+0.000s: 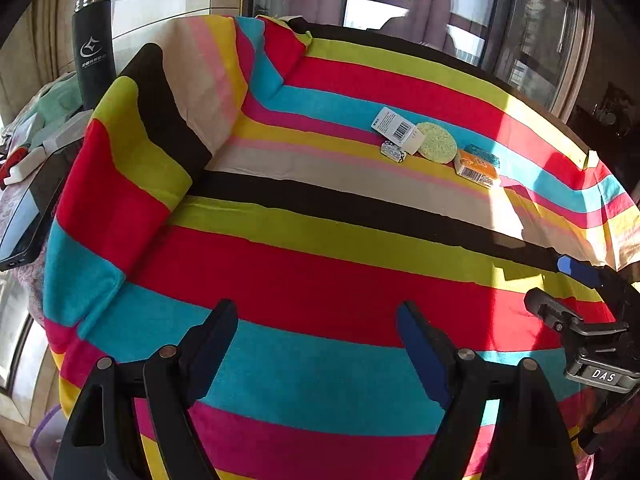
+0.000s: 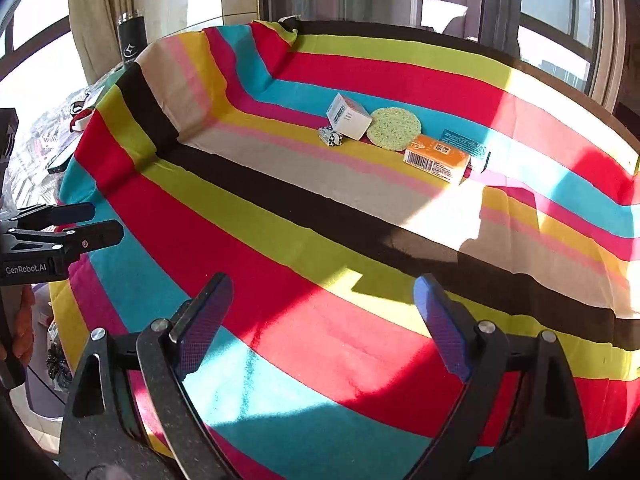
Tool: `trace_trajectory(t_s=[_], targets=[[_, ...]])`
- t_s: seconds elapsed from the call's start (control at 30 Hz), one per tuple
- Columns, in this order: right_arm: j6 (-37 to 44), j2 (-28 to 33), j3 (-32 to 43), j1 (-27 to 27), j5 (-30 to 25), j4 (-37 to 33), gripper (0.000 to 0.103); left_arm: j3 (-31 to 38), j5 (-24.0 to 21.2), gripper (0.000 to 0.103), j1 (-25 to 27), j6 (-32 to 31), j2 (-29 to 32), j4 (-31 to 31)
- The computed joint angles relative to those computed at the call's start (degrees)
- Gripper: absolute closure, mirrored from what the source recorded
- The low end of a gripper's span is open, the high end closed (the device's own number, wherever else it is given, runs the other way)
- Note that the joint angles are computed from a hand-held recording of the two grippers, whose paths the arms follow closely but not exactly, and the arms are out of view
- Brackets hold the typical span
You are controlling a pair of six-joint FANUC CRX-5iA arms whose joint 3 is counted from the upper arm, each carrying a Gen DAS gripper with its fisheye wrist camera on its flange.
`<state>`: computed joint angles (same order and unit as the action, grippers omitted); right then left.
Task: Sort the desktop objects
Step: 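Move both open tools back to the table, then grasp the small blue-patterned box with the left tool while the right tool grasps the orange packet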
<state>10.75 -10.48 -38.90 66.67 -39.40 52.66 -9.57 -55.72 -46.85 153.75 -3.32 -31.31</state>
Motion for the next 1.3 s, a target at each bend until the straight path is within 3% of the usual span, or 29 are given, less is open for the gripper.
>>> trace_trajectory(t_s=[0.13, 0.3, 0.4, 0.67, 0.83, 0.93, 1.0, 1.03, 1.1, 1.13, 1.17, 1.23, 1.3], targets=[[6.9, 3.5, 3.1, -7.0, 1.9, -4.5, 0.01, 4.4, 7.4, 0.021, 5.6, -5.9, 6.8, 4.6], [21.4, 10.6, 10.8, -14.9, 4.7, -13.2, 0.01, 10.3, 10.2, 0.021, 9.7, -12.5, 14.7, 10.4], [27.5, 14.8, 15.2, -18.1, 4.2, -15.2, 0.01, 13.8, 9.0, 0.021, 10.7, -14.2, 18.4, 11.5], [48.8, 22.0, 28.0, -24.7, 4.9, -33.0, 0.006, 22.1, 5.8, 0.019, 10.9, -12.3, 24.7, 8.5], [55.1, 24.8, 32.6, -25.7, 3.8, -36.5, 0.001, 28.7, 3.0, 0.019, 10.8, -11.8, 29.3, 7.4], [56.5, 24.4, 32.2, -25.4, 4.1, -36.7, 0.001, 33.7, -1.6, 0.019, 9.9, -10.3, 32.4, 4.3], [57.9, 23.5, 31.6, -25.5, 4.7, -37.8, 0.006, 37.2, -5.6, 0.019, 9.3, -11.9, 34.5, 3.2], [57.5, 23.1, 31.0, -25.4, 5.0, -37.4, 0.009, 36.7, -4.8, 0.019, 9.5, -12.1, 34.2, 3.5], [57.0, 22.4, 30.2, -25.4, 5.5, -37.0, 0.013, 35.1, -3.4, 0.039, 9.3, -12.0, 33.1, 2.3], [56.1, 21.9, 29.4, -25.4, 6.0, -36.2, 0.02, 33.8, -2.0, 0.066, 9.4, -12.9, 32.2, 2.3], [54.8, 21.4, 28.5, -25.4, 6.6, -35.1, 0.025, 32.4, -0.9, 0.067, 9.7, -13.7, 31.2, 2.7], [52.5, 20.3, 26.9, -25.3, 7.4, -33.2, 0.045, 28.6, 2.9, 0.068, 10.8, -16.0, 28.9, 4.6], [50.9, 19.6, 25.8, -25.1, 7.6, -31.7, 0.048, 25.1, 6.4, 0.068, 12.0, -17.8, 26.8, 6.6]])
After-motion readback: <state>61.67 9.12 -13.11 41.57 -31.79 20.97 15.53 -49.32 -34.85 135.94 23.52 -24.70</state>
